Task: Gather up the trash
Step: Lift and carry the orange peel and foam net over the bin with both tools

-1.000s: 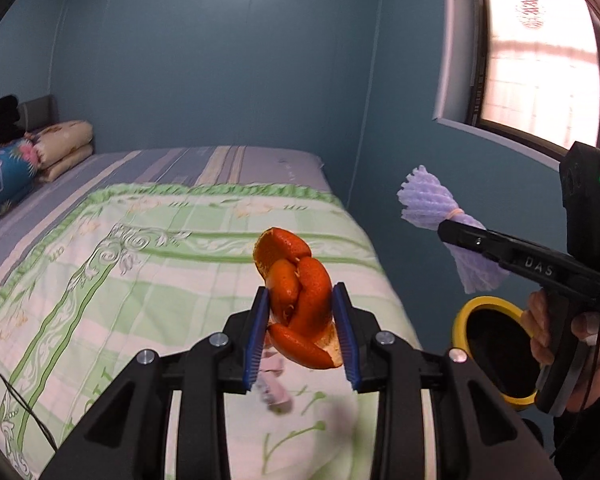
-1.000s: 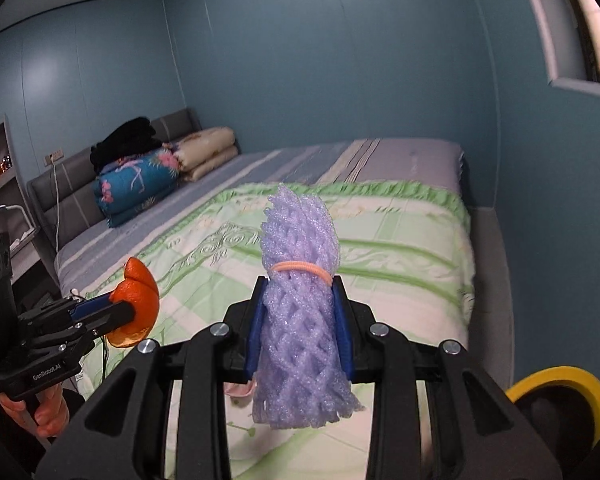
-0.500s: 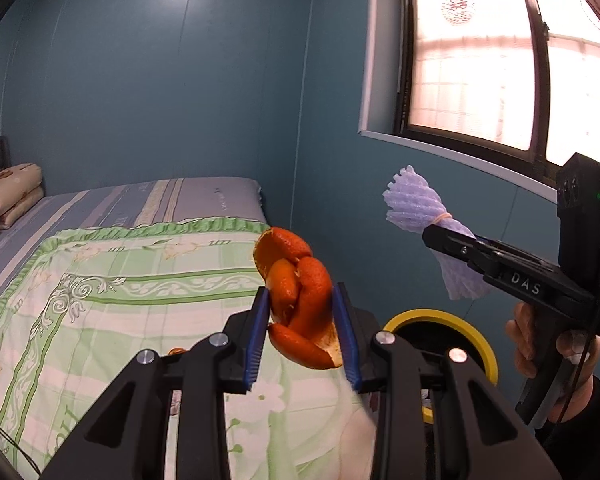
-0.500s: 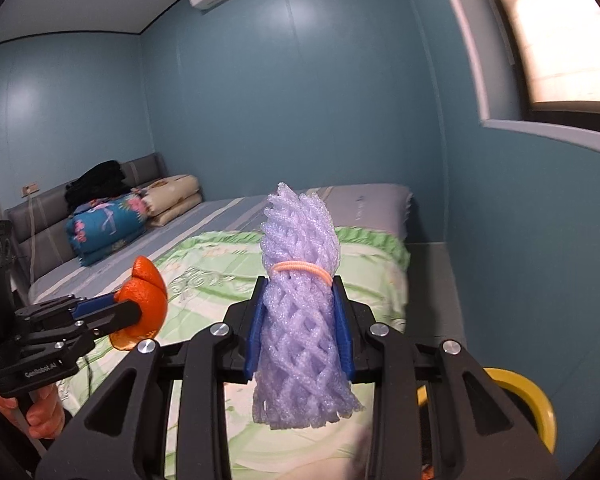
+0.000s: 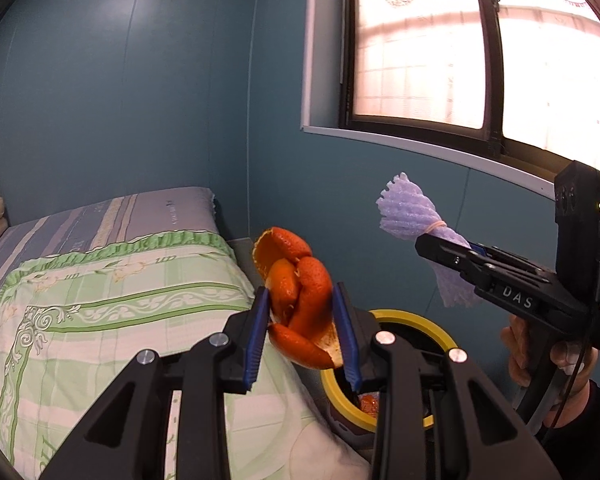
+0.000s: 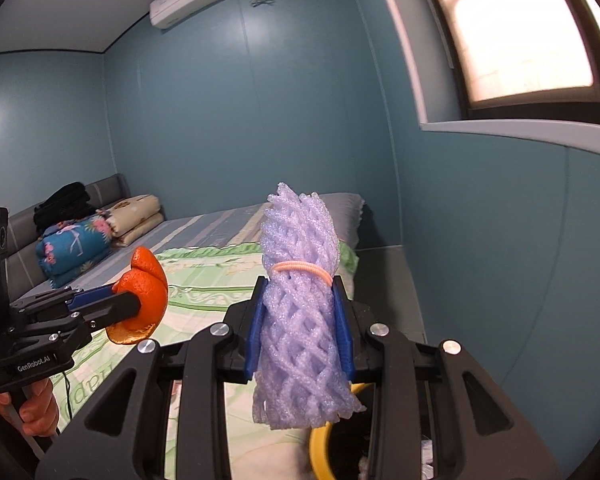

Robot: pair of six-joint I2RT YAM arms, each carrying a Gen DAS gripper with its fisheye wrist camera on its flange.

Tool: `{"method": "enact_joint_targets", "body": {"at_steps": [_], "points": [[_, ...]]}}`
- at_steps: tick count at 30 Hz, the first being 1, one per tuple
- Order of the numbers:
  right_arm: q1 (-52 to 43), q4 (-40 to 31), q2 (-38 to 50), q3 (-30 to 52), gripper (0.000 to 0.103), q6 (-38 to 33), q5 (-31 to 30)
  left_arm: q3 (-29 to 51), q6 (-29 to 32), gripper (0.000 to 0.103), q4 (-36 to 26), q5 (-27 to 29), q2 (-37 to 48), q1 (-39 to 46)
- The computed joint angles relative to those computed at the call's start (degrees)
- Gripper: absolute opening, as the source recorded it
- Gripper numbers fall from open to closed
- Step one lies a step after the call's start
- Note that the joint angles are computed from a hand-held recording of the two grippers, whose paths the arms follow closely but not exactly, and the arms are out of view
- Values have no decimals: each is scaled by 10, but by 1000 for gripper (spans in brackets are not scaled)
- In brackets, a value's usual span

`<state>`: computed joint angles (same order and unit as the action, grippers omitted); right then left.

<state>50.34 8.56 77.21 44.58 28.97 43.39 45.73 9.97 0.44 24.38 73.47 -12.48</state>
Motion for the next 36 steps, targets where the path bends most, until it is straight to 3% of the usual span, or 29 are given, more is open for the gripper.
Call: {"method": "enact_joint_targets", "body": {"at_steps": [11,21,36], "points": [[-33,-8,-72,-111,29,55,32,28,-11,31,27,-53,74,-101],[-94,18,-80,-192,30,101,-8,70,-25,31,55,-79,183,-172],[-174,90,9,-236,30,134,-81,176,-68,31,57,-68,385,-196]]}}
